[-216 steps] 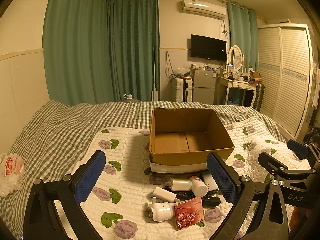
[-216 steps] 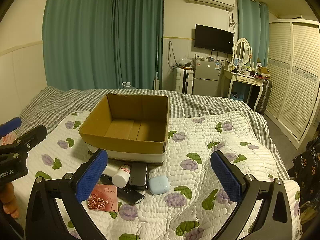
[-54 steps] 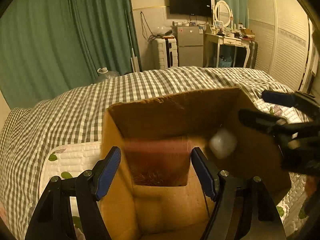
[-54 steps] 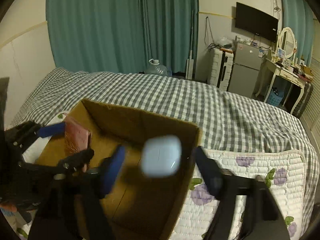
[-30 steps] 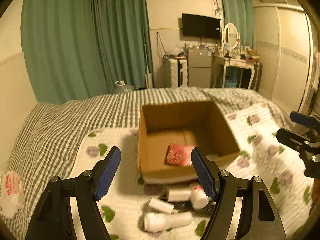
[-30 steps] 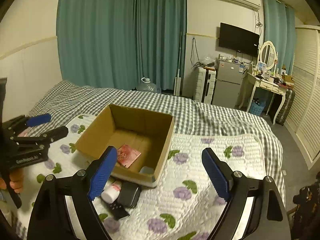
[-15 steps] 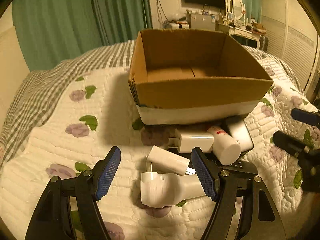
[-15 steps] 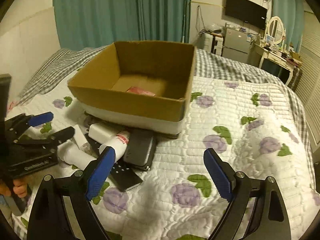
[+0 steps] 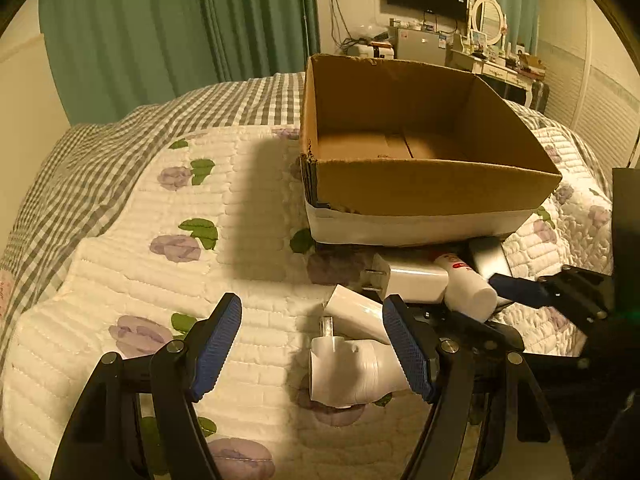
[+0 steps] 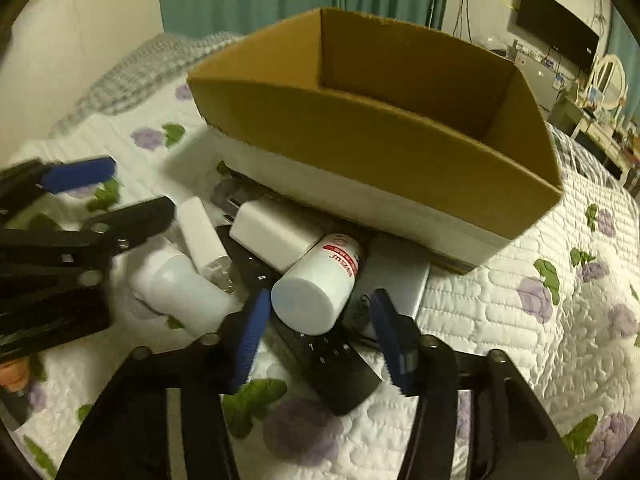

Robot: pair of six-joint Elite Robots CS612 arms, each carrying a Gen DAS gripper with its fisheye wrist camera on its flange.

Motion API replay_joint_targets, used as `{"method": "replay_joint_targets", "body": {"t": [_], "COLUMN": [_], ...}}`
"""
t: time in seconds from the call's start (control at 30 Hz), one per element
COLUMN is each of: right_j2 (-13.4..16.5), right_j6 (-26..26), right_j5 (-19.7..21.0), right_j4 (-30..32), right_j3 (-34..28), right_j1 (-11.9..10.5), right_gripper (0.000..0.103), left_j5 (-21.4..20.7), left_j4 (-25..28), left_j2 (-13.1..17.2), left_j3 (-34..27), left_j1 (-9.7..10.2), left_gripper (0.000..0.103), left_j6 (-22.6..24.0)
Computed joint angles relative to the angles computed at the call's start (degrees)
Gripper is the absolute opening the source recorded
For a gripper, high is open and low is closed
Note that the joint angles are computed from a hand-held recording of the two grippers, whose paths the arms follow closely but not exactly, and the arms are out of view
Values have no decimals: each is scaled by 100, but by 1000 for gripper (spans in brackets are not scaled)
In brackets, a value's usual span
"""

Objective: Organize rigid objects
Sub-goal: 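Grasp the white charger with the left tool while the right tool grasps the pill bottle, then carry the charger and pill bottle into the box and open both tools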

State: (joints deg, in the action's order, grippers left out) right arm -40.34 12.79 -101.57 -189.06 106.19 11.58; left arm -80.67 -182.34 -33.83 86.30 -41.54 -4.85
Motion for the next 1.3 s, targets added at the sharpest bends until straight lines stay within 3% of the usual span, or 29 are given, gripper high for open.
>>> {"method": "replay_joint_targets", "body": {"t": [0.13, 0.27, 0.43, 0.5, 0.6, 0.73, 0.87, 0.97, 1.07, 1.3], "right_j2": [123, -41, -244, -314, -379, -405, -416, -428, -441, -492], "right_j6": [-177, -5, 59, 134, 317, 718, 726, 680, 685, 643], "right_j5": [-373, -63, 119, -62, 61, 283, 403, 398, 352, 110], "right_j4": [-81, -820, -1426, -1493, -1574, -1575, -1639, -1681, -1644, -1547], "right_j3": [-119, 241, 563, 645, 757, 893, 929, 964, 965, 965], "right_j1": [113, -4, -85, -92, -209, -406, -460, -451, -438, -339], "right_gripper": [40, 36, 35, 35, 36, 36, 36, 36, 36, 36], "left_j5": [-10, -61, -92, 33, 59, -24, -312, -468, -277, -376], "left_j4": [118, 117, 532, 675, 831, 907, 980, 869, 667, -154], "left_j2": [21, 50, 134, 190, 271, 334, 353, 317, 271, 33], "left_j3": [-36, -53, -209, -297, -446, -557, -630, -543, -391, 41], "left_j1": [-2, -33, -84, -118, -123, -100, -31, -22, -83, -70], "left_gripper": [76, 76, 76, 76, 76, 76, 73, 57, 57, 57], "left_j6": [16, 170, 367, 455, 531, 623, 638, 761, 928, 693]}}
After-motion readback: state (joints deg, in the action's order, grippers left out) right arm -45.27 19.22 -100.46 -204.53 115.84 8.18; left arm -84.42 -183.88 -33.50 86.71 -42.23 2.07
